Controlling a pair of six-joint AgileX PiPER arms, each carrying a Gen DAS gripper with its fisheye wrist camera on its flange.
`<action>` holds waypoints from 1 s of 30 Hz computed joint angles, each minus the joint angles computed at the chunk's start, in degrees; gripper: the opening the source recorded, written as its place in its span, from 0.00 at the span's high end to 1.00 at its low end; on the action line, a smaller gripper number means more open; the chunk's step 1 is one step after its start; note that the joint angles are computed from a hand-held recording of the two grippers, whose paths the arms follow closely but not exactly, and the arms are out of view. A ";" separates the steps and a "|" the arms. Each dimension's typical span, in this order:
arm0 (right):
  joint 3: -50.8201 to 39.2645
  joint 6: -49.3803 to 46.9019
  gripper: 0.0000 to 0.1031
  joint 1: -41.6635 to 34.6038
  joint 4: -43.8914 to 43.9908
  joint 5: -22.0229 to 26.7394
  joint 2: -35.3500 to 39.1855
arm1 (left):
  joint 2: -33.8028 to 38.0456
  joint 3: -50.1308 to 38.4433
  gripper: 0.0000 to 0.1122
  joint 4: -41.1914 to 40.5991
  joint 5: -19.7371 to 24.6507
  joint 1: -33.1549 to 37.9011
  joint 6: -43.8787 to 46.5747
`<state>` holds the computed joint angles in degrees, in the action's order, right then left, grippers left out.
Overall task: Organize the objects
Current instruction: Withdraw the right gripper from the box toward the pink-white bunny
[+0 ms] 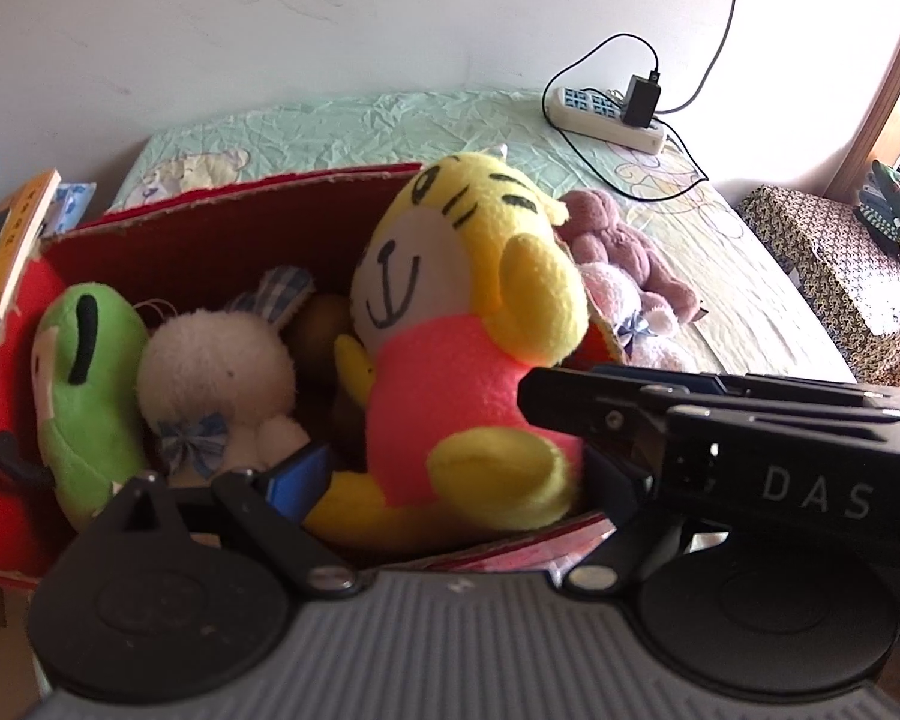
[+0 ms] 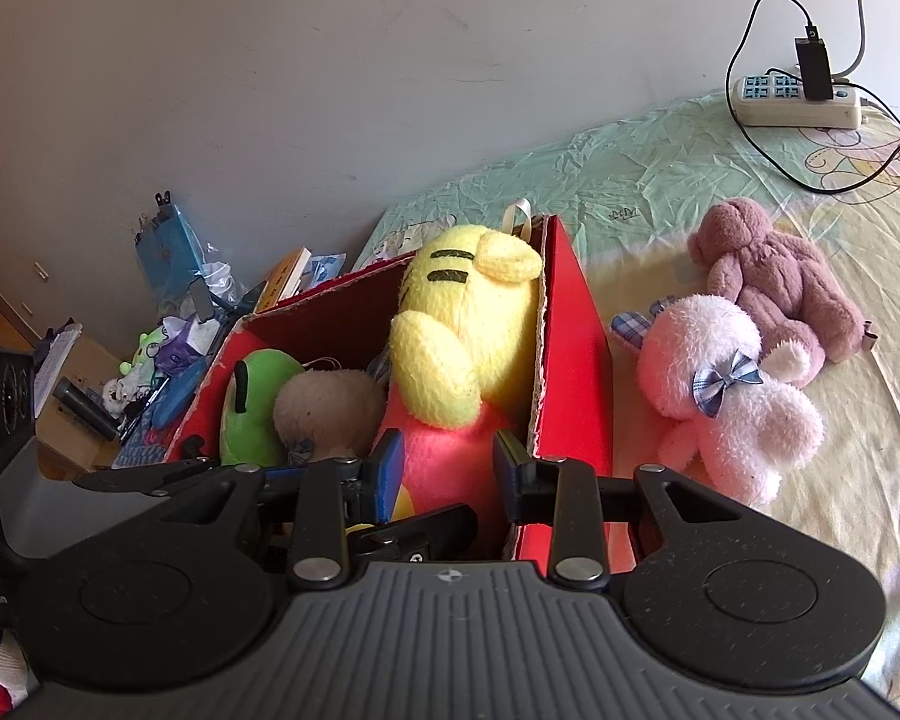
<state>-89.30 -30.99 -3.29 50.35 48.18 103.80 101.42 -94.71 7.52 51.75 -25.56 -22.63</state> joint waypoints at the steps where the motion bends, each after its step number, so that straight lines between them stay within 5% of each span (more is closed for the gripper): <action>1: 0.17 -0.55 0.67 -0.32 0.77 0.34 -0.02 | -0.04 -0.07 0.22 0.59 0.23 -0.25 -0.65; 30: -3.51 -9.55 0.64 -14.92 8.81 12.55 2.66 | 6.87 -18.37 0.22 16.36 15.37 -12.39 -14.65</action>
